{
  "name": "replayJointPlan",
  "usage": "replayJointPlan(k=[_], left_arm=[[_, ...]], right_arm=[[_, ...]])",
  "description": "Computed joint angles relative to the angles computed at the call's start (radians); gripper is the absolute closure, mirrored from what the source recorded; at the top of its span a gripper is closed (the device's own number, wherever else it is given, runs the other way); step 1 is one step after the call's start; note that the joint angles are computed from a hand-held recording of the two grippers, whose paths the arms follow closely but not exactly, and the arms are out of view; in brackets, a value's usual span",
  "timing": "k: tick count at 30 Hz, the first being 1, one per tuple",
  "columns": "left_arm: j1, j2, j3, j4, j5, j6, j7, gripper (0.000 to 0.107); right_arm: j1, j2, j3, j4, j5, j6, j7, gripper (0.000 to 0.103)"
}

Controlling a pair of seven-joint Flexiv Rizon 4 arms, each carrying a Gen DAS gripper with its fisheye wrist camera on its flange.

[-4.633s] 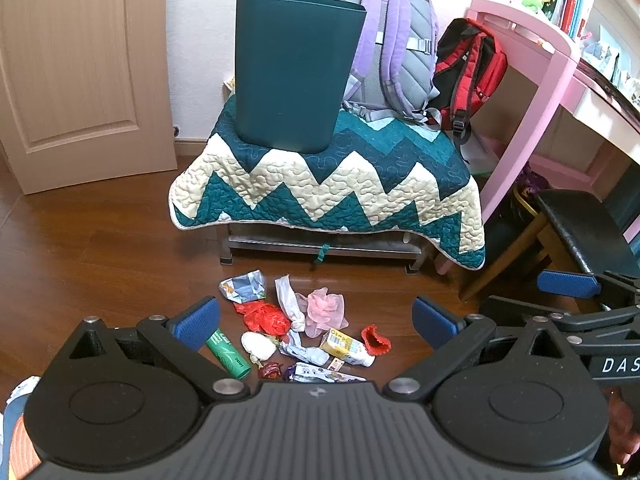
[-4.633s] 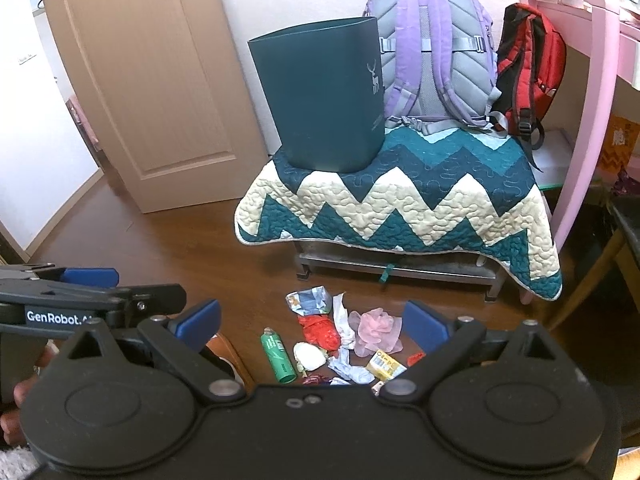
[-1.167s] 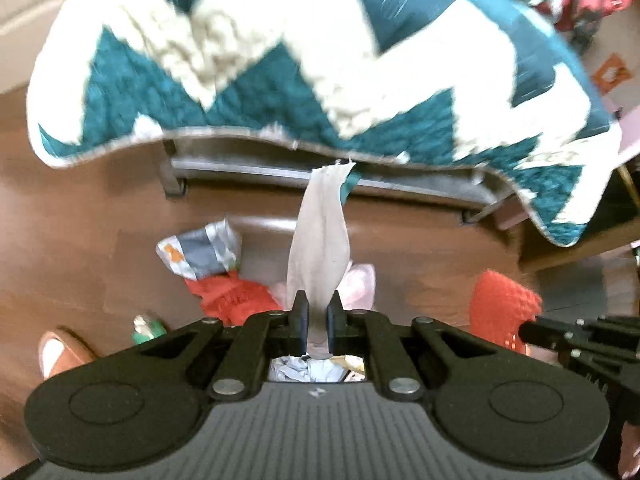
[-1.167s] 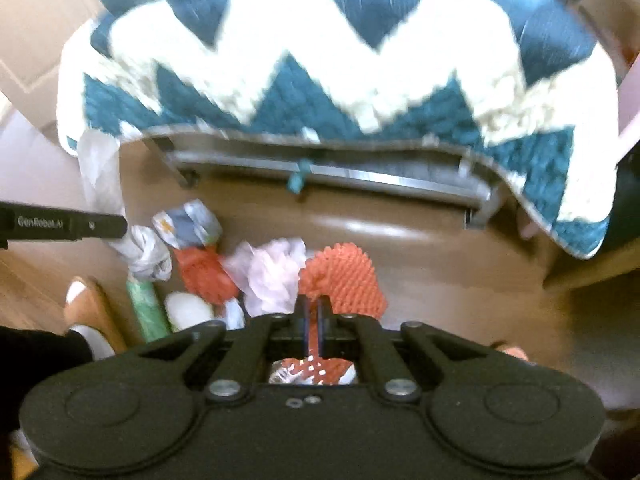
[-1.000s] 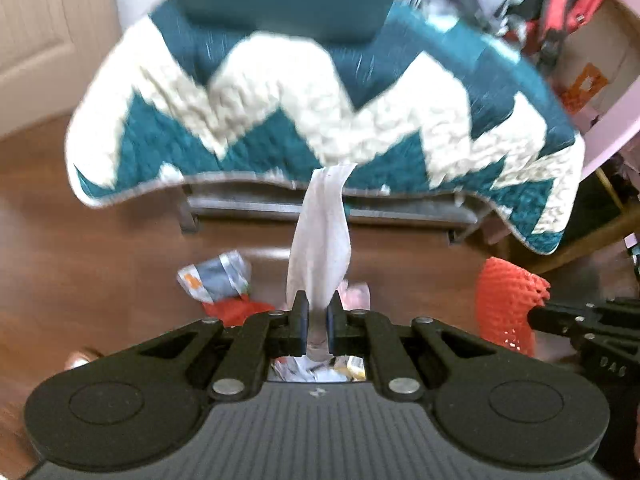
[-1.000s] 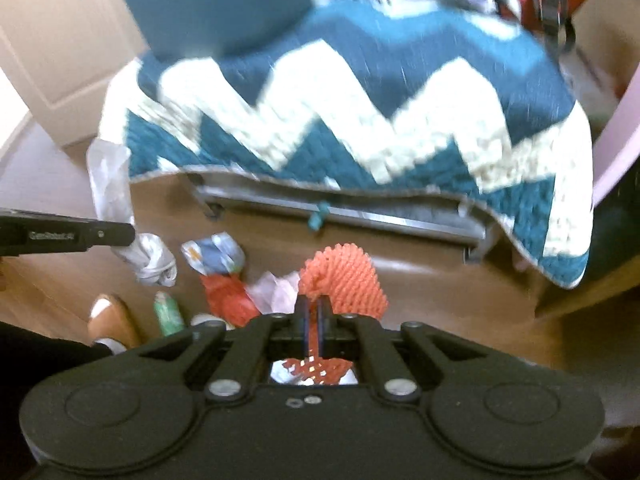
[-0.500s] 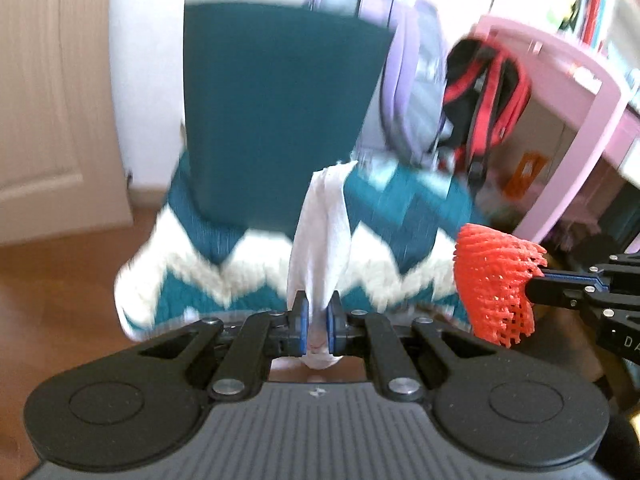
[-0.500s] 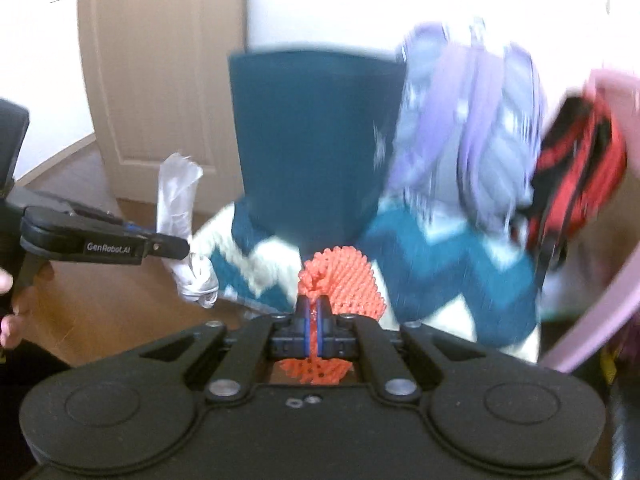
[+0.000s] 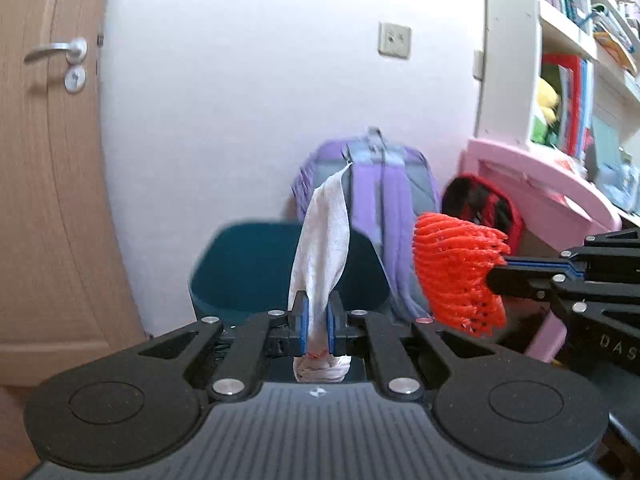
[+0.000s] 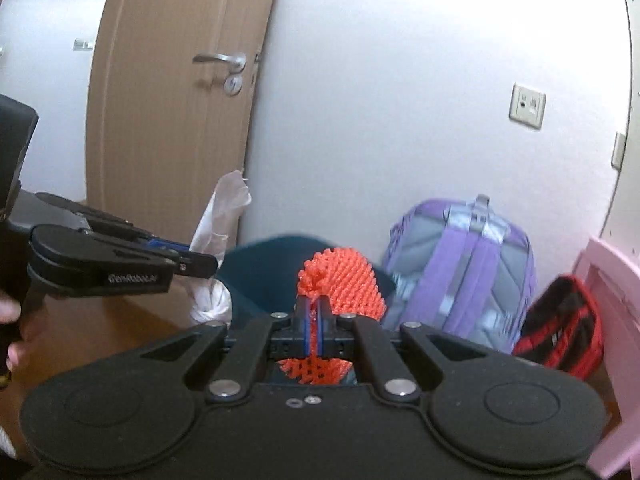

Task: Collect trash
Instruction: 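Lift both held items and carry them over the teal bin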

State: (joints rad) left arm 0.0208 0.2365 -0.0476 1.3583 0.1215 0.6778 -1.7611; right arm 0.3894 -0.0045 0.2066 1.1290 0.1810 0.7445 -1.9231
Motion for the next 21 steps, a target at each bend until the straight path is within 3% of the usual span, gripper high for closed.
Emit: replayJointPlan(k=[8,21], left_arm=[[0.029,-0.167,0.027,-0.19,-0.041,-0.051,-0.001,0.098],[0.019,-0.306,0.077,-0.239,-0.059,-0.14,0.008,0.098]], right_arm=[[0.045,-0.161,0.004,-0.165,-0.077,-0.043,0.086,0.101],[0.092,-0.328,0.002,-0.312,-0.131,-0.22,0.154,0.101]])
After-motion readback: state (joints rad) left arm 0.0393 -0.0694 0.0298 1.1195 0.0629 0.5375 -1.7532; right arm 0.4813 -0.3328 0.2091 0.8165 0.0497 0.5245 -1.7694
